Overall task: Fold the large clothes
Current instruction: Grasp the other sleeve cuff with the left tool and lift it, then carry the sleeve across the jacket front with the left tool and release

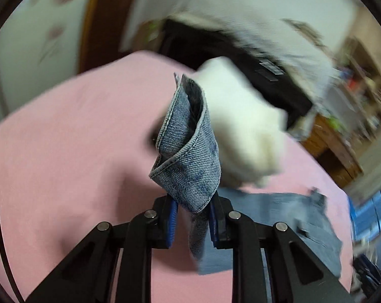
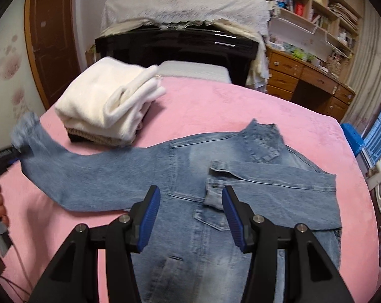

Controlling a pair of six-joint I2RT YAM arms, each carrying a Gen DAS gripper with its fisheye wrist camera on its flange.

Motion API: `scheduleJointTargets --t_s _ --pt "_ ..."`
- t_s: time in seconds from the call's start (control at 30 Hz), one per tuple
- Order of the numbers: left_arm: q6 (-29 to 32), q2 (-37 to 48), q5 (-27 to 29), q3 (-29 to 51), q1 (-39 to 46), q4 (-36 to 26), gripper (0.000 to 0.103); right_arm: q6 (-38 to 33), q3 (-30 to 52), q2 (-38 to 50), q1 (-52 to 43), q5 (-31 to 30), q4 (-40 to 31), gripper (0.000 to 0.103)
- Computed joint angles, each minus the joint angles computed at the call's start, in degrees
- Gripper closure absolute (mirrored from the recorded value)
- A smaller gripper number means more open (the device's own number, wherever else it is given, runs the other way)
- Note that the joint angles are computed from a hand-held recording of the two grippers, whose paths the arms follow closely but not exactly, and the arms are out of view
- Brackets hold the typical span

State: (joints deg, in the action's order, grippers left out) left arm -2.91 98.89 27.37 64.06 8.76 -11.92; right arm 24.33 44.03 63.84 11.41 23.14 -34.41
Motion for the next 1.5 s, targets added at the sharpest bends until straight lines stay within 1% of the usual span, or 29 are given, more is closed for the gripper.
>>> scheduleJointTargets --t_s 0.1,0.17,0.27,0.4,0.5,0.53,0.6,0.63,0.7,0.73,0.83,0.87,0.93,0.97,1.03,1.1,1.13,1.2,1.27,1.3,1.4,1.47,1.5 --pt "-1.83 -6.72 0.58 -1.41 -6.01 -0.59 0.084 -2.02 -4.19 -6.45 -5.46 -2.66 0.19 0.052" --pt "-4.29 -9.33 -0.08 -0.41 -11.90 -0.67 0.084 -4.06 -6.71 -10.38 -10.34 -5.36 0.31 0.052" --pt "-7.68 -12.38 -4.06 0.65 -21.93 -0.04 0.084 -9.68 -9.50 -15.28 -21.01 -11.78 0.20 0.052" --pt "-12.52 -10.23 -12.26 5.12 -36.21 -0.21 0.084 -21.65 -11.47 -19.11 -39.89 -22.75 0.58 0.052" --pt "-14.73 -8.14 -17.72 8.16 -45.08 -1.36 0.084 -32.38 -11.07 -18.02 -56.69 -32.67 1.07 0.052" --pt "-15.44 -6.32 -20.07 9.79 -49.08 -1.62 0.084 -35.97 -10.55 -16.82 -62.14 -35.74 1.28 0.052" --pt "-15.53 -3.90 -23.26 11.98 -54.24 -2.33 0.084 -42.91 -9.46 -12.86 -72.00 -41.22 2.70 0.052" --pt "-15.39 -1.46 -25.23 13.90 -57.68 -2.98 0.084 -45.54 -9.06 -10.98 -75.35 -42.76 3.38 0.052" --pt "-15.44 5.09 -27.48 20.08 -62.02 -4.67 0.084 -50.12 -8.21 -6.90 -81.33 -45.47 4.92 0.052" --pt "-15.65 9.78 -28.32 24.83 -64.43 -6.76 0.084 -52.51 -7.56 -3.77 -84.53 -46.65 6.15 0.052" --pt "-16.60 19.60 -29.77 33.49 -68.94 -10.81 0.084 -56.80 -6.02 3.89 -90.23 -48.04 9.40 0.052" --pt "-16.74 21.72 -30.22 34.93 -69.92 -11.49 0.084 -57.75 -5.57 6.32 -91.55 -47.95 10.68 0.052" --pt "-17.36 28.12 -31.59 40.92 -72.30 -14.55 0.084 -59.62 -4.46 11.48 -93.86 -47.51 13.03 0.052" --pt "-17.50 30.96 -32.21 44.03 -73.14 -16.36 0.084 -60.16 -4.04 13.24 -94.59 -47.27 13.73 0.052" --pt "-17.97 37.97 -33.60 53.02 -75.07 -21.36 0.084 -61.34 -2.65 17.99 -96.26 -46.75 15.43 0.052" --pt "-17.92 42.39 -34.09 58.44 -75.80 -25.32 0.084 -62.31 -1.59 21.36 -97.38 -46.13 16.40 0.052" --pt "-17.90 44.39 -34.73 60.22 -76.45 -26.16 0.084 -62.86 -1.16 23.11 -97.98 -45.86 17.02 0.052" --pt "-17.65 44.68 -34.55 59.18 -76.20 -27.55 0.083 -63.47 -0.64 25.21 -98.70 -45.29 17.77 0.052" --pt "-17.31 44.69 -33.92 58.09 -75.94 -27.68 0.082 -63.94 -0.08 27.07 -99.46 -45.14 18.29 0.052" --pt "-17.27 45.49 -33.86 59.05 -76.15 -28.37 0.081 -64.31 0.47 28.18 -100.00 -45.25 18.43 0.052" --pt "-16.29 46.91 -33.02 60.18 -76.14 -29.09 0.071 -64.43 1.65 29.87 -100.88 -45.76 17.76 0.052" --pt "-15.57 48.16 -32.89 62.70 -76.49 -31.18 0.049 -64.16 2.40 30.60 -101.02 -46.06 17.30 0.052" --pt "-15.16 48.23 -33.17 63.03 -76.73 -31.45 0.044 -64.11 2.62 30.75 -101.11 -46.24 17.08 0.052"
